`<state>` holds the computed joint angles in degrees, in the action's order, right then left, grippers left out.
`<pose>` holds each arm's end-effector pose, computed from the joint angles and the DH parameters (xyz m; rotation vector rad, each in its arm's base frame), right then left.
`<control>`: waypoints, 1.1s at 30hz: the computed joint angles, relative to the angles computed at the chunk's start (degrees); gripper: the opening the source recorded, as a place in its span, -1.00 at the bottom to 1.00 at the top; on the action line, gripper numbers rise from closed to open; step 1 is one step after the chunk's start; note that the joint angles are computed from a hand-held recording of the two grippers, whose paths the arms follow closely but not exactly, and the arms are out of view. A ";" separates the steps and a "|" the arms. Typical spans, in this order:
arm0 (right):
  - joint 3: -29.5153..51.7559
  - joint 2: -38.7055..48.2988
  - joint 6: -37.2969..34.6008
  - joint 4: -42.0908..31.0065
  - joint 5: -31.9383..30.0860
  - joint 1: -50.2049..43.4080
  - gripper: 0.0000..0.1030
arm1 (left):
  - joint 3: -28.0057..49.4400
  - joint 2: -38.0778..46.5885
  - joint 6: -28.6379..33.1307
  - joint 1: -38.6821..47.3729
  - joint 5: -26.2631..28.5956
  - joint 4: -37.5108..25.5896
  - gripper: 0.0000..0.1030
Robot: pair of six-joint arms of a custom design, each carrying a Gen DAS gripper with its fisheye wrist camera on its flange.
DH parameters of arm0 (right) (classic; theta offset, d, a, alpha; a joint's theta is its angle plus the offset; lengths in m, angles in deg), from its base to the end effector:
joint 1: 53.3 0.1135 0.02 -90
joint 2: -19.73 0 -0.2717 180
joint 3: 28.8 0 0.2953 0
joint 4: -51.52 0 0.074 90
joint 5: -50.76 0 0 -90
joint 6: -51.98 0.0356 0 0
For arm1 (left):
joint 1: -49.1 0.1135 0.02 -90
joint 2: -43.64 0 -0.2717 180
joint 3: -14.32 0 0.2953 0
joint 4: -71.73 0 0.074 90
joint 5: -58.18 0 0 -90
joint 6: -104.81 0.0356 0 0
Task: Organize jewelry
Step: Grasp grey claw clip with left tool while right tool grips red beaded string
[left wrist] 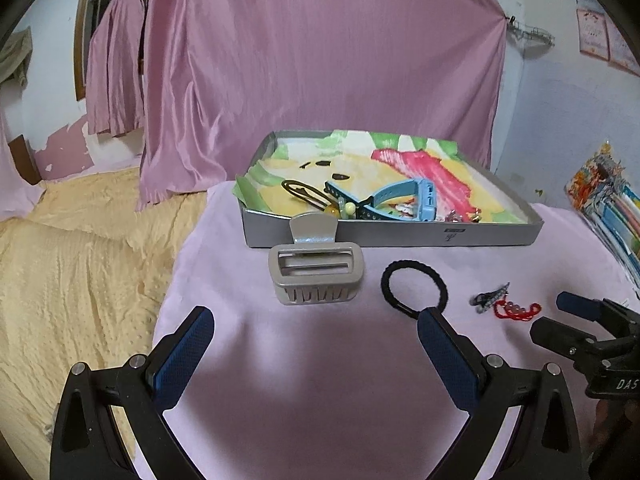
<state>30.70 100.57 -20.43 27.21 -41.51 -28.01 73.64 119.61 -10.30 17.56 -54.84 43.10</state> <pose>0.2963 0.1416 0.1959 -0.1808 2.3978 0.4026 0.2733 -0.1514 0.2166 -0.0627 2.2830 -0.0362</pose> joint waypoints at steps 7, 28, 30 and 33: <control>3.62 3.18 -4.55 -1.74 -3.33 -0.88 0.73 | 4.19 4.30 -0.11 2.95 3.67 -2.28 0.98; 6.41 6.75 -5.87 -3.09 -4.75 -1.00 0.43 | 8.81 9.23 1.58 4.60 4.44 -2.86 0.98; 6.41 6.76 -5.90 -3.07 -4.80 -1.07 0.42 | 8.94 9.48 1.50 4.67 4.36 -2.97 0.98; 6.45 6.79 -5.99 -3.15 -4.68 -1.07 0.42 | 8.71 9.86 1.50 4.87 4.63 -2.81 0.98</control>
<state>37.15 107.36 -26.42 24.06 -46.19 -29.08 82.34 129.48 -8.80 22.43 -50.20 40.29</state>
